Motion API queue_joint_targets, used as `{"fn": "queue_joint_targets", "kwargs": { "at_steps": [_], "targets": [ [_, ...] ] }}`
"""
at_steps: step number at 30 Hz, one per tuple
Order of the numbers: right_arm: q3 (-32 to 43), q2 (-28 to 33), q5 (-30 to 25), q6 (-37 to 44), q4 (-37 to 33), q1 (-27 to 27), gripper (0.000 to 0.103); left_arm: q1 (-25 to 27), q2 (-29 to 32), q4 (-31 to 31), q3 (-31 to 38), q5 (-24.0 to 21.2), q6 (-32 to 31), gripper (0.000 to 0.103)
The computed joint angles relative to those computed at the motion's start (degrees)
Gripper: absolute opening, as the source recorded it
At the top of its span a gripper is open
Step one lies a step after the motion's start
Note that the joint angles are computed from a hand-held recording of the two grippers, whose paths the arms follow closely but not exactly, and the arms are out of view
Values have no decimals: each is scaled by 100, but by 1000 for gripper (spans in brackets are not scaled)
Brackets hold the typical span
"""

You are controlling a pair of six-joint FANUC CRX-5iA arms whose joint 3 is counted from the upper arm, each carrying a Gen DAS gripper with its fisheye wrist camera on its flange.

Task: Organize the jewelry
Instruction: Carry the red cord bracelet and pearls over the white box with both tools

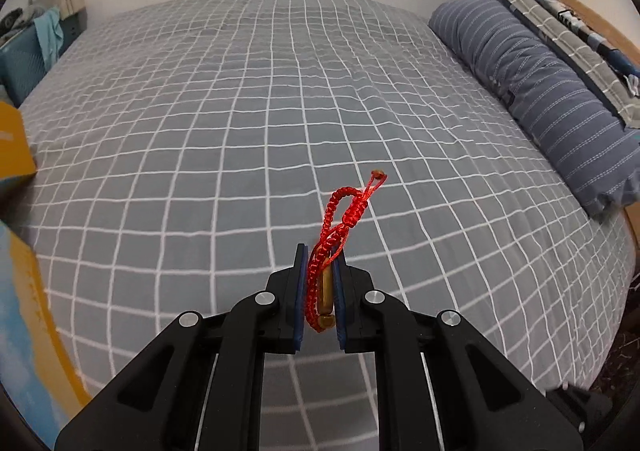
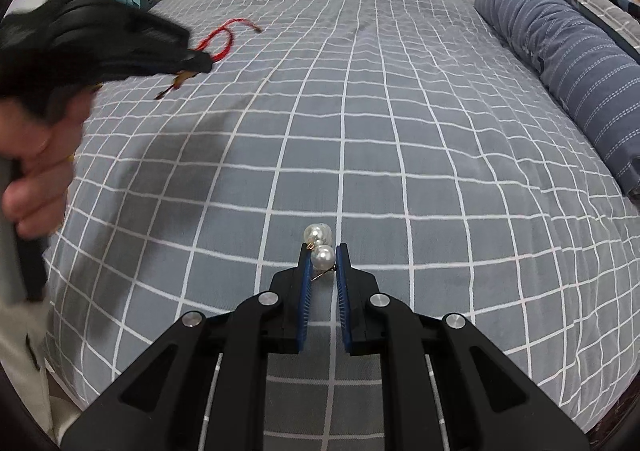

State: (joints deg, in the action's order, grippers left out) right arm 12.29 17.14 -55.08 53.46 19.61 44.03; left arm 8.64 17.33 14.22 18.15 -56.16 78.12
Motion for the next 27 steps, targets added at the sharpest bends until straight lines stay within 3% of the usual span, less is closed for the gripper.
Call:
{"fn": "queue_joint_targets", "kwargs": {
  "at_steps": [13, 20, 27],
  "targets": [
    [628, 295, -65, 183, -67, -38, 11, 418, -958, 230, -863, 162, -125, 11],
    [1164, 545, -175, 343, -157, -2, 11, 705, -1266, -58, -947, 45, 201, 11],
    [1860, 872, -316, 634, -261, 92, 11, 1104, -1527, 36, -1093, -99, 189, 11]
  ]
}}
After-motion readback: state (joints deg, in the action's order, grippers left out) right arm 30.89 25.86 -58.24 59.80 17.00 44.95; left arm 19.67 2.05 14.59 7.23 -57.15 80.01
